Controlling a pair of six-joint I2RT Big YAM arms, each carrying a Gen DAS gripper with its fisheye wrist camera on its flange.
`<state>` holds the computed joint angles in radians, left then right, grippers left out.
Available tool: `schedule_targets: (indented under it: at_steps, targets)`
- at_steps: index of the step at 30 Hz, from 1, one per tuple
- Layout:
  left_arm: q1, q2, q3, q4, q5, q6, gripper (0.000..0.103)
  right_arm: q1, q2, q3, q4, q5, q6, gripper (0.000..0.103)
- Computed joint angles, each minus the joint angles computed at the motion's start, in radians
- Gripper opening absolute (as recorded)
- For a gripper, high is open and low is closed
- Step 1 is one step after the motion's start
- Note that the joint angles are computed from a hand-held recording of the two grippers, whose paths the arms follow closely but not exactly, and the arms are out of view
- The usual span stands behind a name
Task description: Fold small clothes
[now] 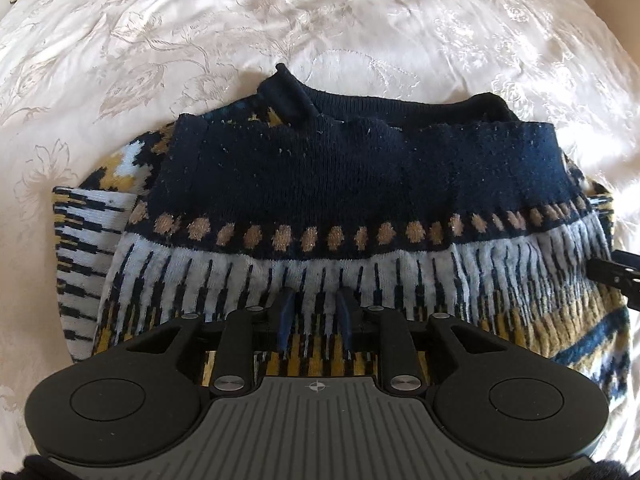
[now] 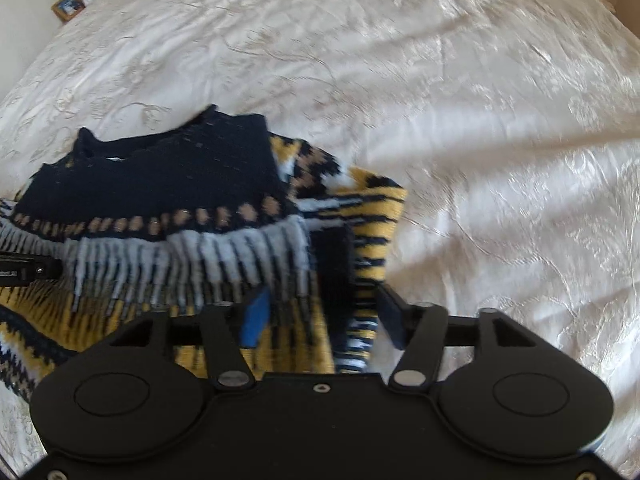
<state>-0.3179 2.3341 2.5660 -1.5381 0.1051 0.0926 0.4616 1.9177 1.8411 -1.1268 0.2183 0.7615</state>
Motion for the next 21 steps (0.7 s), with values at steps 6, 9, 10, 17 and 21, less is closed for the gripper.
schedule_targets:
  at_steps: [6, 9, 10, 17, 21]
  targets:
    - [-0.006, 0.031, 0.051, -0.022, -0.014, 0.004, 0.025, -0.013, -0.023, -0.051, 0.034, -0.028, 0.060, 0.078]
    - [-0.007, 0.036, 0.060, -0.022, -0.017, 0.005, 0.026, -0.015, -0.027, -0.063, 0.044, -0.033, 0.076, 0.081]
    - [-0.007, 0.026, 0.042, -0.012, -0.013, 0.005, 0.026, -0.016, -0.028, -0.067, 0.048, -0.035, 0.081, 0.082]
    - [0.029, -0.047, -0.080, 0.069, 0.010, 0.017, 0.048, -0.023, -0.046, -0.102, 0.075, -0.052, 0.106, 0.091]
    - [0.053, -0.045, -0.084, 0.075, 0.016, 0.026, 0.049, -0.025, -0.051, -0.114, 0.091, -0.058, 0.117, 0.093]
